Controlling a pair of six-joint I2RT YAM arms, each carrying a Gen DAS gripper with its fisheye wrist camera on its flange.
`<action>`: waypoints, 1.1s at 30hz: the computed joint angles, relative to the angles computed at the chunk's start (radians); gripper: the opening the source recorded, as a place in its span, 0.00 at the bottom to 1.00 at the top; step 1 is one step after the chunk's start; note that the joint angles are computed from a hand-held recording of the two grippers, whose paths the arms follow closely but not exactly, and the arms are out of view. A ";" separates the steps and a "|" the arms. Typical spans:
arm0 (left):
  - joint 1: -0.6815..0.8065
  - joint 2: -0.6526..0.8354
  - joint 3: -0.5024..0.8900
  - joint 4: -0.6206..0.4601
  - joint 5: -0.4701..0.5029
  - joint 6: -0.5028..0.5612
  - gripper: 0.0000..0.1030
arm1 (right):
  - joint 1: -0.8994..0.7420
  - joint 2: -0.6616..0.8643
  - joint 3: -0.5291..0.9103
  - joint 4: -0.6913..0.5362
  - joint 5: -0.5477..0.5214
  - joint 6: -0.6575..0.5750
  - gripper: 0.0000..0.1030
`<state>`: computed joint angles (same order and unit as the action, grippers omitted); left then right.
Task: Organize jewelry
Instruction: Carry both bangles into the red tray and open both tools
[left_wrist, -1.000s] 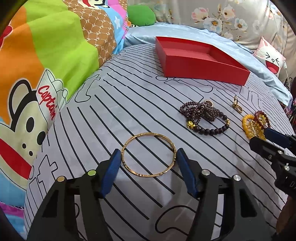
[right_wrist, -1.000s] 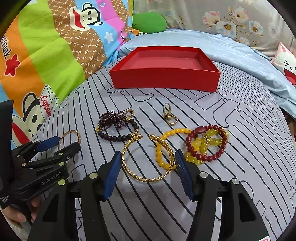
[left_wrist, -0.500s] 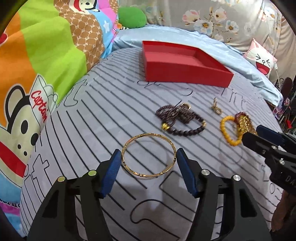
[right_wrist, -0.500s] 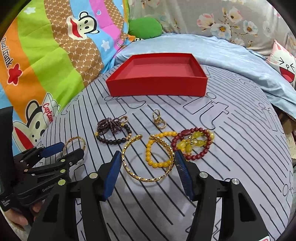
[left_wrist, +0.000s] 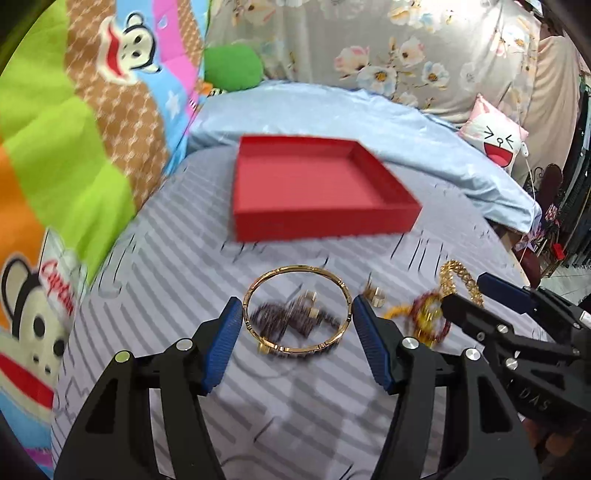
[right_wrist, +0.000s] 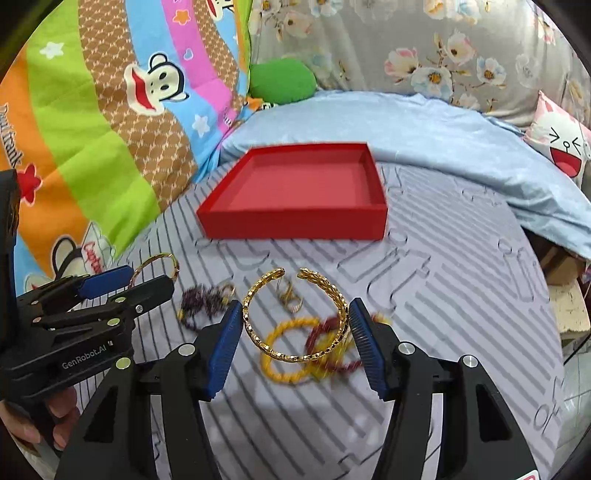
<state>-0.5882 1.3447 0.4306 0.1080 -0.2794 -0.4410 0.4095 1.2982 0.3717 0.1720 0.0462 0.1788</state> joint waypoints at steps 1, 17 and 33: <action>0.005 0.016 0.024 0.003 0.003 0.010 0.57 | -0.027 0.019 0.028 0.000 -0.020 -0.019 0.55; 0.222 0.570 0.711 -0.050 0.144 0.219 0.57 | -0.217 0.661 0.810 -0.170 -0.144 -0.140 0.56; 0.335 1.012 1.285 -0.308 0.208 0.271 0.57 | -0.212 1.110 1.456 -0.488 -0.121 -0.179 0.56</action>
